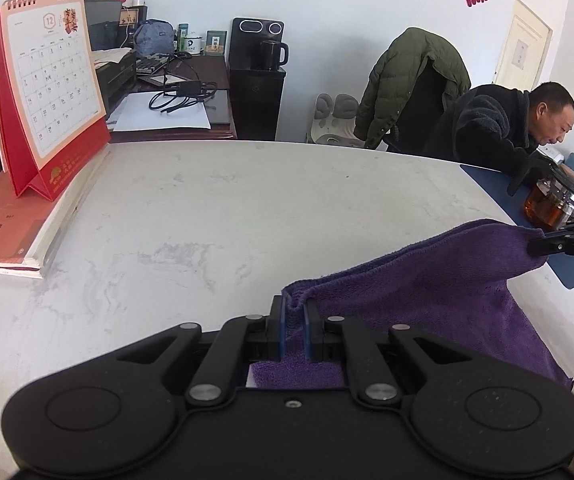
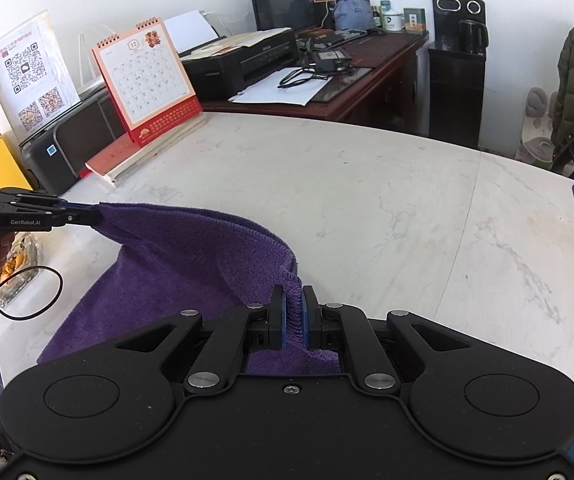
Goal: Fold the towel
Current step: 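Lift the towel edge with both grippers and carry it over the towel, then lower the held edge onto the opposite towel edge with both grippers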
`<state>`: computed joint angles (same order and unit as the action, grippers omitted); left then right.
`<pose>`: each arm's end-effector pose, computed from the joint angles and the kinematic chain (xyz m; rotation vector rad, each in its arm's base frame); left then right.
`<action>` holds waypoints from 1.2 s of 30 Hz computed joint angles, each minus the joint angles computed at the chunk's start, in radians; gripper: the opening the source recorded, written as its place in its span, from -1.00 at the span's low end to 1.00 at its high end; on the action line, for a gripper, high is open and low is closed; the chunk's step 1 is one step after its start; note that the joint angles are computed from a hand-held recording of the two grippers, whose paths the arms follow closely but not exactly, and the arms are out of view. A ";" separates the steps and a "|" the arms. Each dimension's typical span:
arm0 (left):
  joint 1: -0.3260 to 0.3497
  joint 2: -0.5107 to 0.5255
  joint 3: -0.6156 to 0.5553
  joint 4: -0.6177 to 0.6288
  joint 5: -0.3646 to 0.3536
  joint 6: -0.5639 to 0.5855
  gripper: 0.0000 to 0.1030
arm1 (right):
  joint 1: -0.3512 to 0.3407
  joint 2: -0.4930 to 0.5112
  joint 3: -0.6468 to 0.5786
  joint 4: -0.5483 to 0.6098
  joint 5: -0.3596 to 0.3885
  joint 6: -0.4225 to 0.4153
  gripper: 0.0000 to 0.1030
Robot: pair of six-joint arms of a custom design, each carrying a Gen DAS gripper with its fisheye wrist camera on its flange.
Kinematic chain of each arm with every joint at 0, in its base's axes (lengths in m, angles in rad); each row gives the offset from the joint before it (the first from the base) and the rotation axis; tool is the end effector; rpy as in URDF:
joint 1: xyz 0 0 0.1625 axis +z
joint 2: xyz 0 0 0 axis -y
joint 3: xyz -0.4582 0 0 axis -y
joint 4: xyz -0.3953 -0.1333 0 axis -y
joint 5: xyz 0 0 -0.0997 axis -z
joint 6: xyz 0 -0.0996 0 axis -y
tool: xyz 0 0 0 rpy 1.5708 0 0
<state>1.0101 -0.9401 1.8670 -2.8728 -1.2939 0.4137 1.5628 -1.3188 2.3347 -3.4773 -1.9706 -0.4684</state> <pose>-0.2019 -0.6235 0.1638 1.2635 2.5454 -0.5667 0.0909 -0.4573 0.2901 0.3189 -2.3688 0.9897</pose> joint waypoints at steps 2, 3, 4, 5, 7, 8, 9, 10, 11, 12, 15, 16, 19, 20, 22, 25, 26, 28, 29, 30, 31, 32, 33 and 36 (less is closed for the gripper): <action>0.001 -0.010 0.016 -0.011 -0.001 -0.003 -0.85 | 0.003 -0.005 0.012 -0.004 0.000 0.001 -0.87; 0.001 -0.017 0.027 -0.018 0.000 -0.004 -0.85 | 0.004 -0.007 0.017 -0.007 0.000 0.001 -0.87; 0.001 -0.022 0.037 -0.025 -0.001 -0.005 -0.85 | 0.007 -0.007 0.021 -0.008 -0.002 0.004 -0.87; 0.002 -0.025 0.045 -0.029 -0.002 -0.007 -0.85 | 0.008 -0.008 0.026 -0.009 -0.001 0.005 -0.87; 0.003 -0.034 0.064 -0.043 0.000 -0.007 -0.85 | 0.007 -0.013 0.035 -0.006 0.006 0.005 -0.87; 0.003 -0.039 0.075 -0.052 -0.003 -0.009 -0.85 | 0.006 -0.016 0.039 -0.004 0.009 0.006 -0.87; 0.004 -0.044 0.084 -0.061 -0.007 -0.012 -0.85 | 0.006 -0.018 0.043 -0.002 0.011 0.007 -0.87; 0.005 -0.048 0.093 -0.069 -0.010 -0.015 -0.85 | 0.005 -0.020 0.047 0.000 0.013 0.009 -0.87; 0.004 -0.055 0.104 -0.073 -0.009 -0.022 -0.85 | 0.007 -0.022 0.056 -0.004 0.014 0.010 -0.87; 0.004 -0.060 0.113 -0.078 -0.008 -0.027 -0.85 | 0.007 -0.025 0.061 -0.001 0.018 0.013 -0.87; 0.004 -0.069 0.136 -0.094 -0.005 -0.039 -0.85 | 0.004 -0.033 0.072 0.008 0.023 0.014 -0.87; 0.004 -0.072 0.142 -0.097 -0.006 -0.044 -0.85 | 0.004 -0.036 0.075 0.012 0.024 0.014 -0.87; 0.003 -0.086 0.163 -0.109 -0.006 -0.063 -0.85 | 0.005 -0.042 0.083 0.021 0.029 0.016 -0.87; 0.003 -0.089 0.167 -0.110 -0.007 -0.069 -0.85 | 0.008 -0.041 0.086 0.019 0.029 0.017 -0.87; 0.002 -0.096 0.175 -0.114 -0.007 -0.079 -0.86 | 0.010 -0.045 0.090 0.021 0.033 0.018 -0.87; 0.000 -0.111 0.188 -0.121 -0.012 -0.087 -0.86 | 0.013 -0.049 0.093 0.024 0.037 0.018 -0.87; -0.001 -0.116 0.192 -0.123 -0.012 -0.087 -0.86 | 0.015 -0.051 0.094 0.025 0.037 0.017 -0.87; -0.004 -0.126 0.200 -0.125 -0.007 -0.093 -0.86 | 0.019 -0.049 0.098 0.014 0.037 0.016 -0.87; -0.005 -0.127 0.200 -0.125 -0.007 -0.094 -0.86 | 0.021 -0.050 0.099 0.010 0.037 0.015 -0.87; -0.006 -0.133 0.204 -0.129 -0.008 -0.094 -0.86 | 0.023 -0.052 0.100 0.008 0.037 0.014 -0.87; -0.007 -0.139 0.209 -0.131 -0.008 -0.095 -0.86 | 0.024 -0.054 0.100 0.006 0.038 0.014 -0.87; -0.008 -0.144 0.214 -0.132 -0.007 -0.096 -0.86 | 0.026 -0.056 0.101 0.005 0.038 0.014 -0.87; -0.009 -0.150 0.218 -0.131 -0.008 -0.096 -0.86 | 0.028 -0.058 0.102 0.004 0.039 0.013 -0.87; -0.012 -0.166 0.235 -0.138 -0.008 -0.092 -0.86 | 0.034 -0.061 0.108 -0.002 0.035 0.016 -0.87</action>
